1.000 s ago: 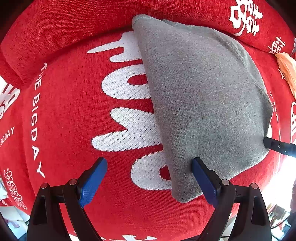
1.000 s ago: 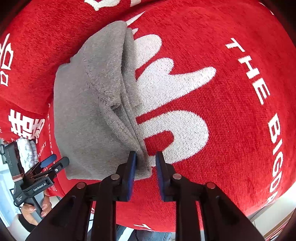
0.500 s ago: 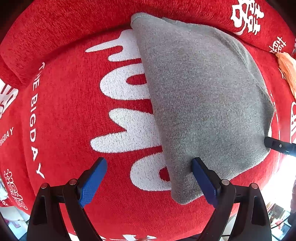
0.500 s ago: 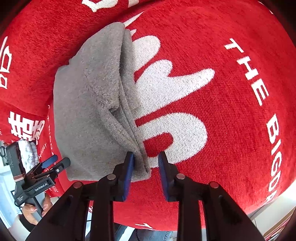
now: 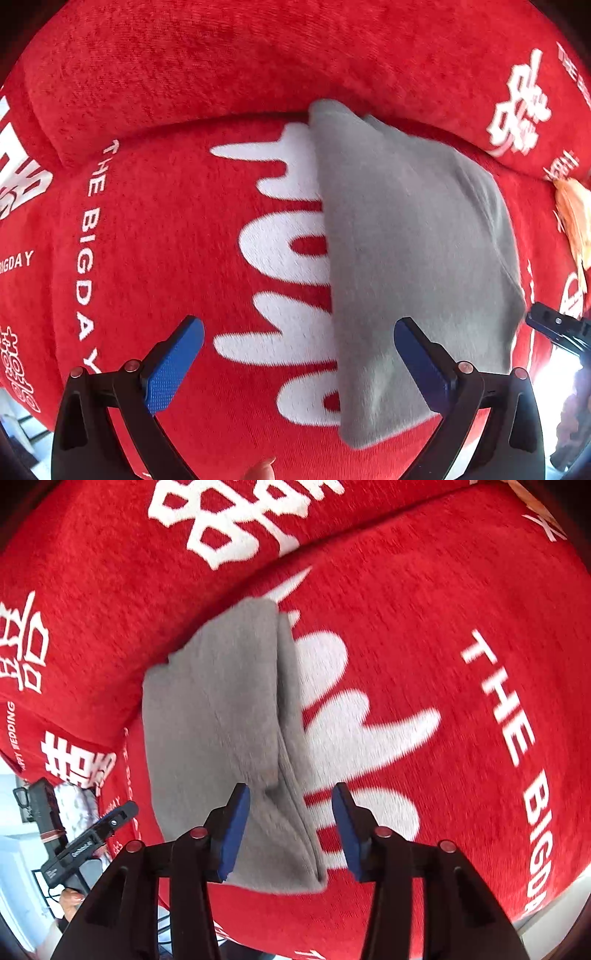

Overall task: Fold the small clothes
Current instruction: 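Grasp the sweater bundle edge with both grippers and lift it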

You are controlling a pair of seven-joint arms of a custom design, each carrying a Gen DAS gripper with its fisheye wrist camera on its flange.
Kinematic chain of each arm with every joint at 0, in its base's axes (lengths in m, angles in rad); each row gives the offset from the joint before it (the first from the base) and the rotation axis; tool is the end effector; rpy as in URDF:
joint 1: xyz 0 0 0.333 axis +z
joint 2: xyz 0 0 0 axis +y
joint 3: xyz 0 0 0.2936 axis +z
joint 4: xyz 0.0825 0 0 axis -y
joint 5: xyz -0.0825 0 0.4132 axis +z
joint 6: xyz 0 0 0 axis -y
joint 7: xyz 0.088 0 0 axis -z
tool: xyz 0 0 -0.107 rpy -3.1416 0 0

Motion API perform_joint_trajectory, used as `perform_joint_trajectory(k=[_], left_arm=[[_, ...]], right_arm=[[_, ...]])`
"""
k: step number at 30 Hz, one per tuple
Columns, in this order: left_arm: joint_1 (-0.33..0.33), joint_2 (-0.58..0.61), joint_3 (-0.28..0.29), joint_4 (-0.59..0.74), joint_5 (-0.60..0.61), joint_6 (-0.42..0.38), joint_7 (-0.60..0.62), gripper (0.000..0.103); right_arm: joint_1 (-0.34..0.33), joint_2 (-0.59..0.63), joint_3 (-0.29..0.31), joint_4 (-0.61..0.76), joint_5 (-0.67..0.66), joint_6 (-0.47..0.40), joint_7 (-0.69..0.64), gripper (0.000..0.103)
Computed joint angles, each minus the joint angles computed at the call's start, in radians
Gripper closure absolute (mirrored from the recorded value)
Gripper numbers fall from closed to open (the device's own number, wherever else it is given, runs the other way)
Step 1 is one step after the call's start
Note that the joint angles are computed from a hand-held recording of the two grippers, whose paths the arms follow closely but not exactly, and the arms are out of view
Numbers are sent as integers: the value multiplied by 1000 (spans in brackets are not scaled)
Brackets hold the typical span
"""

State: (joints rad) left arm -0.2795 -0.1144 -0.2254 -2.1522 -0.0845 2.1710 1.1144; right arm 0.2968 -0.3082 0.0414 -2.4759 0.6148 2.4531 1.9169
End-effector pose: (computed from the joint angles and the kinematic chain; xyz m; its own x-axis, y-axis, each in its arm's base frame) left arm 0.4846 -0.2733 0.4258 -0.0104 -0.9948 0.1017 -0.9956 0.0007 -0.0941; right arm 0.4644 0.1632 0.3958 -0.3641 -0.7879 -0.4967 -0.9074 0.4203 -0.0016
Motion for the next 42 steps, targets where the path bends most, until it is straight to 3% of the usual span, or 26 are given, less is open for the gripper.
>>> perform_joint_trajectory(k=[4, 9, 14, 19, 26, 30, 31, 33, 34, 36, 38, 42], left_arm=[[9, 44, 4, 21, 2, 25, -2, 0], [28, 107, 13, 47, -137, 74, 80, 0], [66, 204, 6, 97, -347, 107, 238, 0], [94, 299, -30, 169, -424, 99, 332, 0], [88, 385, -59, 262, -372, 117, 288, 0], [87, 384, -72, 254, -357, 133, 267, 0], [88, 383, -73, 259, -348, 122, 270, 0], [74, 382, -71, 264, -315, 126, 236, 14], [74, 370, -74, 253, -315, 136, 233, 18], [81, 339, -78, 225, -336, 161, 253, 41], [89, 308, -78, 202, -368, 170, 286, 49], [101, 249, -67, 163, -456, 165, 341, 52]], right_arm=[[4, 44, -28, 33, 61, 4, -76, 41], [-5, 117, -60, 68, 211, -11, -225, 40], [-36, 194, -71, 102, 400, -61, -400, 39], [-79, 259, -62, 148, 533, -138, -554, 37], [-119, 362, -29, 260, 567, -261, -673, 36], [-122, 416, 3, 300, 633, -249, -699, 36], [-124, 411, 7, 288, 666, -233, -683, 45], [-123, 399, 9, 272, 653, -214, -635, 66], [-124, 389, 10, 258, 669, -211, -630, 69], [-124, 372, 12, 242, 723, -209, -654, 71], [-117, 346, 14, 232, 770, -216, -671, 71], [-93, 306, 14, 218, 850, -221, -679, 71]])
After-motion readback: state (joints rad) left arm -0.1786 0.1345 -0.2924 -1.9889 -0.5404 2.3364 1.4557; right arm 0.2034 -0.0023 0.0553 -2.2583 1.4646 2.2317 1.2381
